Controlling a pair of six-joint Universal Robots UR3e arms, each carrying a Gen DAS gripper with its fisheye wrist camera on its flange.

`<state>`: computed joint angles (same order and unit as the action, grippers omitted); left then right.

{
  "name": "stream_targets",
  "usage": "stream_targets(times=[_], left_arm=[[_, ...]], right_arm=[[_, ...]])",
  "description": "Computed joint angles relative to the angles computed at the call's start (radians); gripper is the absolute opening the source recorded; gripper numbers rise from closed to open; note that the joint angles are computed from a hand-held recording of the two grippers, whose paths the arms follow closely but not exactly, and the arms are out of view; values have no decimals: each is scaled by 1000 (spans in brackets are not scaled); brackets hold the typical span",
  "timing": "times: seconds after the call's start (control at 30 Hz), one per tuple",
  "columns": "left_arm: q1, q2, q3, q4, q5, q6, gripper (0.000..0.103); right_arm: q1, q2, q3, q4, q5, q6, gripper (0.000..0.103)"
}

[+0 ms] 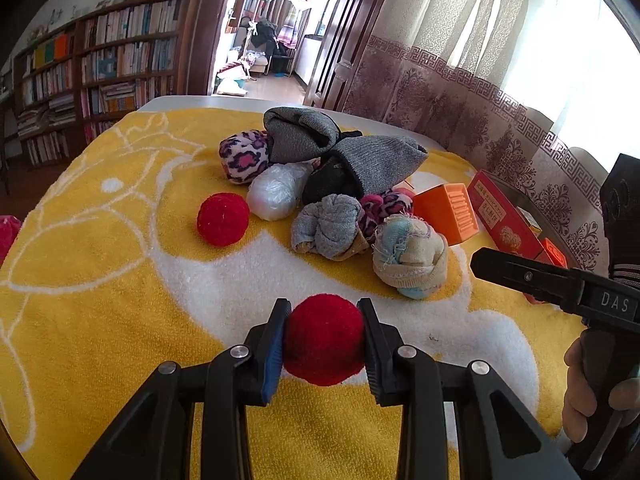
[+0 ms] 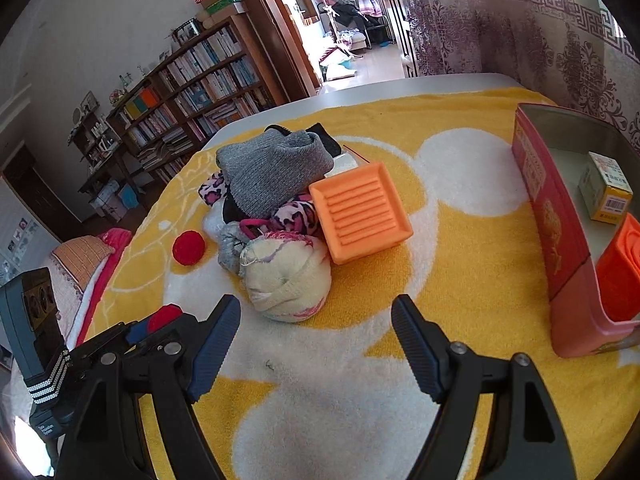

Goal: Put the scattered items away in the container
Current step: 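Grasp the cream yarn ball with the right gripper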

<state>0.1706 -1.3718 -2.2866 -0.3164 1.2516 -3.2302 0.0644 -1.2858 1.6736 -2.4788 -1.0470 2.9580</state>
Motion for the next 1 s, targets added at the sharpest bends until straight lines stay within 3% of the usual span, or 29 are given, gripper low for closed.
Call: stream_targets(times=[0.17,0.47,0.5,0.53,0.67,1.0], left_arm=[[51,44,-20,-22,-20,18,35],[59,51,-35,-23,-34,27,35],[57,48,-35,-22,-31,25,35],[57,48,-36,-21,-31,24,35],[60,51,-38,-22,-34,27,35],[31,59,-32,-22,-21,12,35]], right_arm=[[80,122,-175,84,-65,24,81],[164,247,-298,69,-211,37,81],[160,248,-288,58,-207,38,78],[147,246,-279,59,-176,27,67],[143,187,-198,-10,-195,12,66],[56,-20,42,-159,-116,17,66]])
